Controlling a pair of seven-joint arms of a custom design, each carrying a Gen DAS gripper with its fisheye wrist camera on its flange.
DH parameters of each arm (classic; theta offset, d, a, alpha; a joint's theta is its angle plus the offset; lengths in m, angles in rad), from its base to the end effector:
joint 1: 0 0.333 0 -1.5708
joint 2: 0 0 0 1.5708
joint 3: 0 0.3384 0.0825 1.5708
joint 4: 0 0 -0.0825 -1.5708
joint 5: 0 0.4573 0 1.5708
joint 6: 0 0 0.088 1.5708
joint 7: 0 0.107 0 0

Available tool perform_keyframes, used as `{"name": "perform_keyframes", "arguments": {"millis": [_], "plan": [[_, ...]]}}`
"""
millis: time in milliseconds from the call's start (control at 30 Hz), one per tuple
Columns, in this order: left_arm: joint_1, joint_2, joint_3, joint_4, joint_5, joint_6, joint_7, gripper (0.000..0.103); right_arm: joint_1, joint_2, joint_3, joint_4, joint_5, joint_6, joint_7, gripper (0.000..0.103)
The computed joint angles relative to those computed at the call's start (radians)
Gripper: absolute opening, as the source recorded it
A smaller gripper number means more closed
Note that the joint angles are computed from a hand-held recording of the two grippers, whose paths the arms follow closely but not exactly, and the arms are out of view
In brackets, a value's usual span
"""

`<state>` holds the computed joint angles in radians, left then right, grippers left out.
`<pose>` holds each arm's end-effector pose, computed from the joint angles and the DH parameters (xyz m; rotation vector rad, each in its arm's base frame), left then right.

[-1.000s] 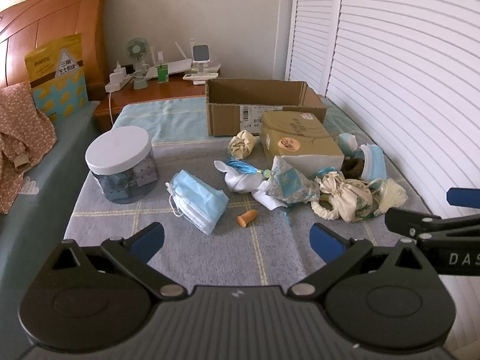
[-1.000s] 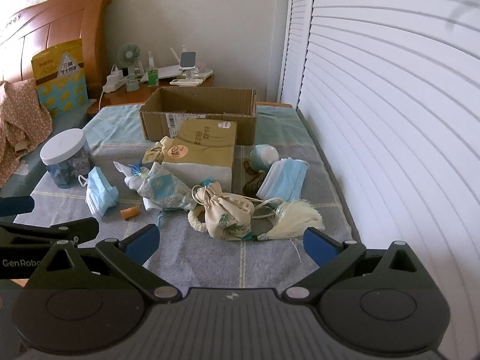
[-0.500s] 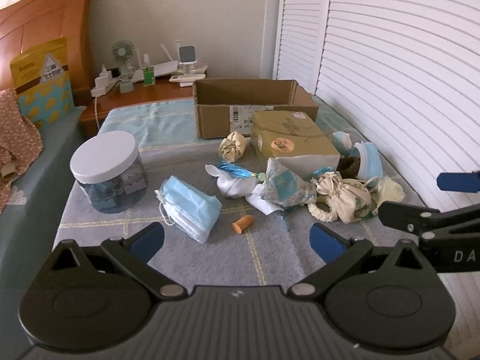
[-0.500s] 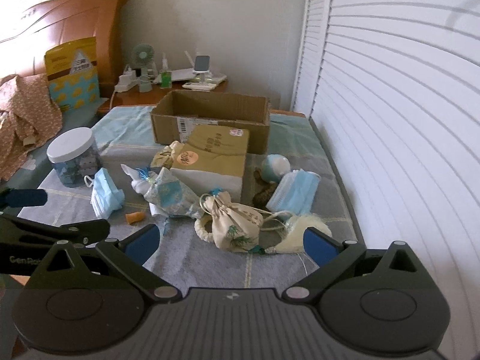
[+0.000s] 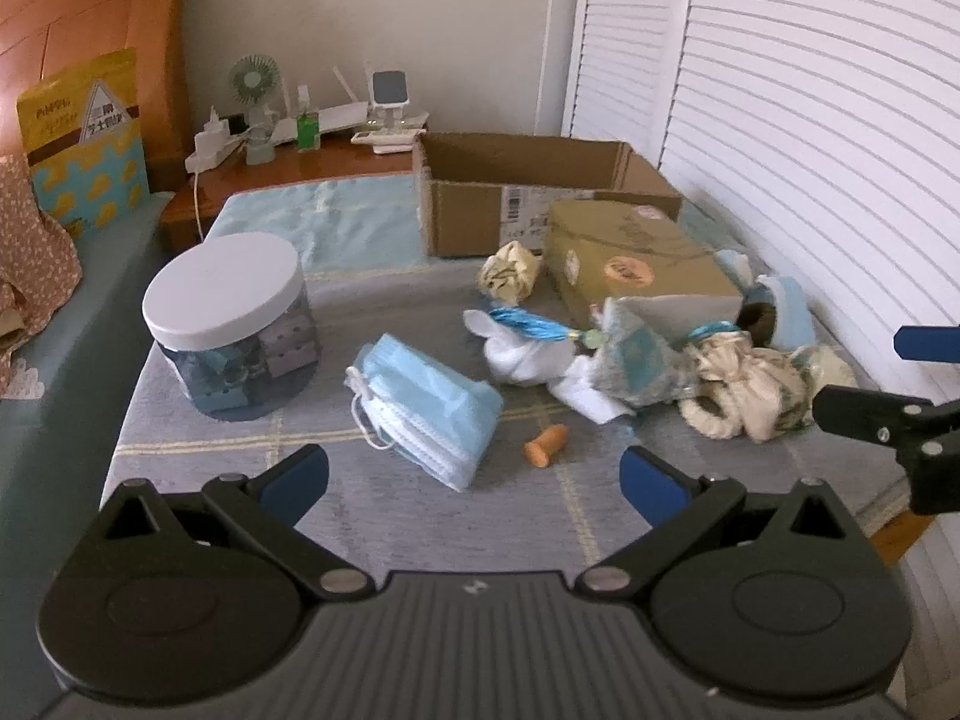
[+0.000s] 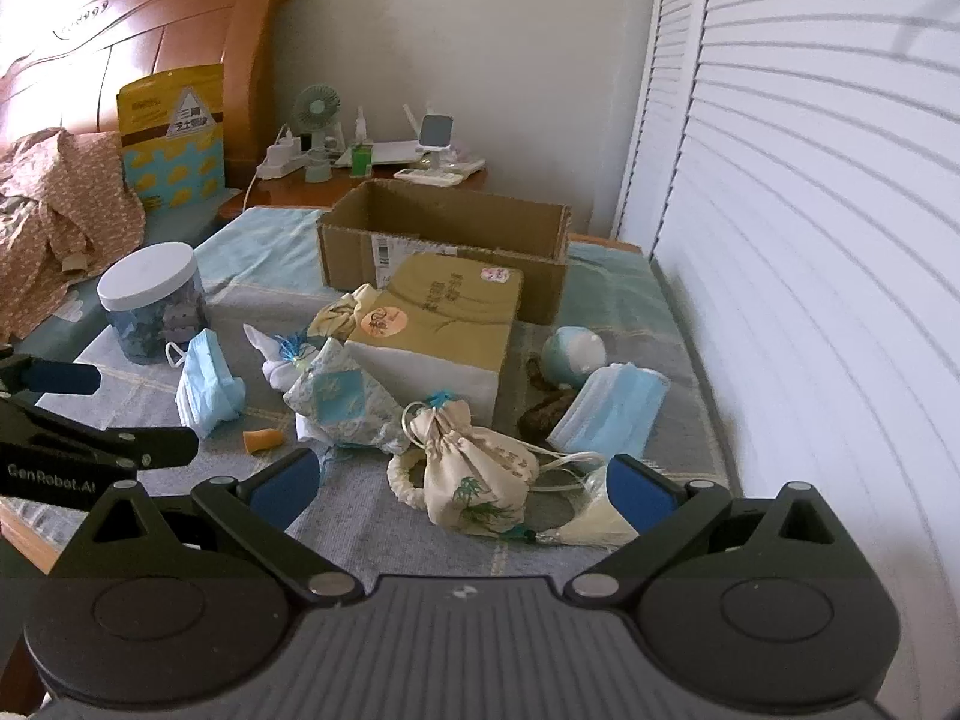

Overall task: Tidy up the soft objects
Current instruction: 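Grasp the bamboo-print pouch with the right tool while the left tool grasps blue masks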

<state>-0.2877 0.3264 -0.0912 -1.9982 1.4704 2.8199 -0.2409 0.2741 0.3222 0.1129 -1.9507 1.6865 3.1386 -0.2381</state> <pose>0.6091 -0.2935 0.2917 -1.8396 1.6350 -0.7730 0.6478 0.1664 0.3167 -2.0175 1.2126 -0.6319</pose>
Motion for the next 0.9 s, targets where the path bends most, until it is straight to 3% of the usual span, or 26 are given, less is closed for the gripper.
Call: {"name": "perform_keyframes", "arguments": {"millis": [233, 467, 667, 900], "plan": [[0.012, 0.034, 0.013, 0.024, -0.009, 0.025, 0.022, 0.102, -0.018, 0.069, 0.008, 0.017, -0.328, -0.046, 0.299, 0.103], [0.016, 0.075, 0.033, 0.06, -0.046, 0.052, 0.066, 0.102, 0.051, 0.158, -0.098, 0.067, -0.667, -0.104, 0.656, 0.103], [0.013, 0.109, 0.054, 0.096, -0.084, 0.073, 0.122, 0.102, 0.039, 0.199, -0.108, 0.093, -0.815, -0.141, 0.8, 0.103], [0.005, 0.14, 0.083, 0.135, -0.028, 0.119, 0.15, 0.102, 0.008, 0.204, -0.083, 0.093, -0.948, -0.152, 0.887, 0.103]]}}
